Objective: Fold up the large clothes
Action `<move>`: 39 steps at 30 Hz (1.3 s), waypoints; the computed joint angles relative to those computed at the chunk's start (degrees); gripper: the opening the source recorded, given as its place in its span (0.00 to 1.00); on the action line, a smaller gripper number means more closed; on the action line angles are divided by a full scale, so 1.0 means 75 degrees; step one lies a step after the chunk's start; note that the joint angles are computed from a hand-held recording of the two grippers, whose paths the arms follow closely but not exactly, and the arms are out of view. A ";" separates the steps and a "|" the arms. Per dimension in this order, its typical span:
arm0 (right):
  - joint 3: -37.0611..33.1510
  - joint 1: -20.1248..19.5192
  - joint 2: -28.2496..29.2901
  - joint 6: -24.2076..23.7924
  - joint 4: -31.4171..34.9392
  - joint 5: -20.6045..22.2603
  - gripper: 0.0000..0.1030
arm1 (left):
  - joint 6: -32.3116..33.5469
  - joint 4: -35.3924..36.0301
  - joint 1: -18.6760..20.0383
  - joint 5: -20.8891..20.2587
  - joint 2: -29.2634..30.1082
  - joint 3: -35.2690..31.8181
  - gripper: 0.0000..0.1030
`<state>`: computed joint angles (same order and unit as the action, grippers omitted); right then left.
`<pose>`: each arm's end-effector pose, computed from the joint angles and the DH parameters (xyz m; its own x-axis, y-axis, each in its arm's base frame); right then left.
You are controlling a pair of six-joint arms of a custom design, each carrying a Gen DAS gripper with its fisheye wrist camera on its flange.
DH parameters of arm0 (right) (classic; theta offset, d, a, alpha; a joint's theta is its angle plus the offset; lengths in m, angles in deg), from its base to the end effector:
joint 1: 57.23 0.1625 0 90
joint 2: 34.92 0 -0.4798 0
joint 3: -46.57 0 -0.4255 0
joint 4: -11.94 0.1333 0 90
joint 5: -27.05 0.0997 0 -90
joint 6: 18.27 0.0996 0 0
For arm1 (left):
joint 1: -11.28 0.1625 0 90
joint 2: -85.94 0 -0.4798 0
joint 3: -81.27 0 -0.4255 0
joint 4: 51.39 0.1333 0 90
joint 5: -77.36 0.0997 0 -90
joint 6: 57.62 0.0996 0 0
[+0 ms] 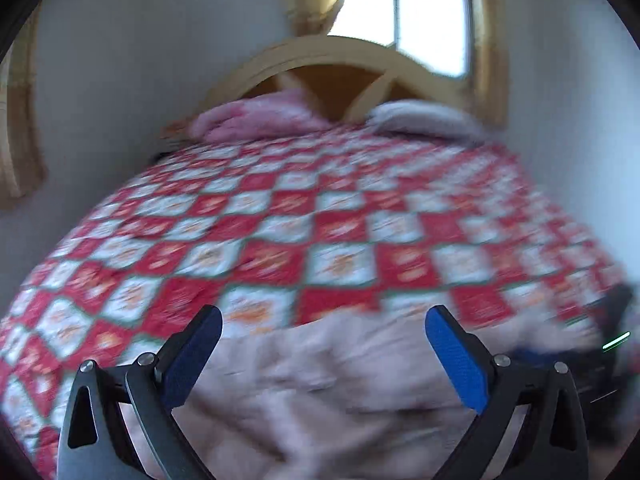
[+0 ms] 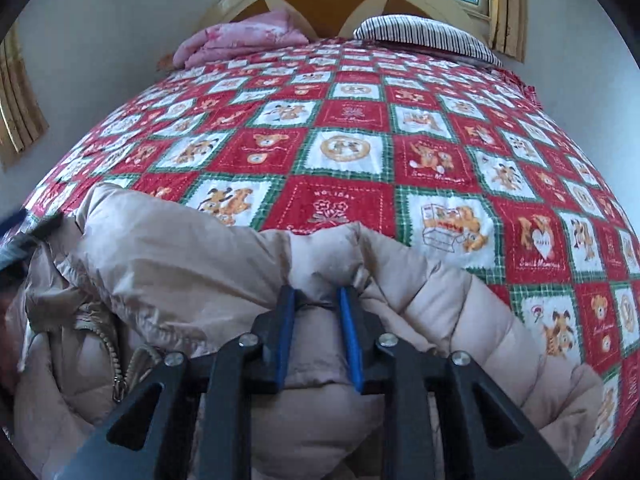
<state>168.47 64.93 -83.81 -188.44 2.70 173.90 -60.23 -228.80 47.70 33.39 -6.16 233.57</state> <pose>0.2416 -0.2904 0.0242 -0.7317 0.1515 0.6645 -0.3578 0.7445 -0.5637 -0.1311 -0.3515 0.2568 -0.7089 0.3389 -0.6186 0.6841 0.5440 -0.4859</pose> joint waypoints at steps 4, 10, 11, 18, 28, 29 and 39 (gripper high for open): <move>-0.0044 0.0015 0.0156 -0.0229 -0.0248 0.0167 0.27 | -0.0195 0.0205 0.0239 -0.0902 0.0774 -0.0394 0.99; 0.0751 -0.0414 -0.0587 -0.0350 -0.1199 -0.0976 0.26 | -0.1021 0.1340 0.1318 -0.0151 0.2130 -0.0889 0.99; 0.0785 -0.0440 -0.0621 -0.0336 -0.1228 -0.1034 0.25 | -0.0963 0.1142 0.1324 -0.0136 0.2165 -0.0834 0.99; 0.0549 -0.0364 -0.0387 -0.0237 -0.0941 -0.0787 0.25 | -0.0476 -0.0333 0.1035 0.0783 0.3009 -0.0438 0.99; -0.0007 -0.0024 0.0267 -0.0079 -0.0291 0.0253 0.25 | -0.0481 -0.0458 0.1140 0.0682 0.2988 -0.0427 0.99; -0.0110 0.0023 0.0384 -0.0045 -0.0153 0.0420 0.25 | -0.0484 -0.0442 0.1153 0.0669 0.2985 -0.0436 0.99; -0.0319 0.0062 0.0595 -0.0002 0.0172 0.0692 0.25 | -0.0645 -0.0105 0.1136 0.0866 0.3111 -0.0522 0.99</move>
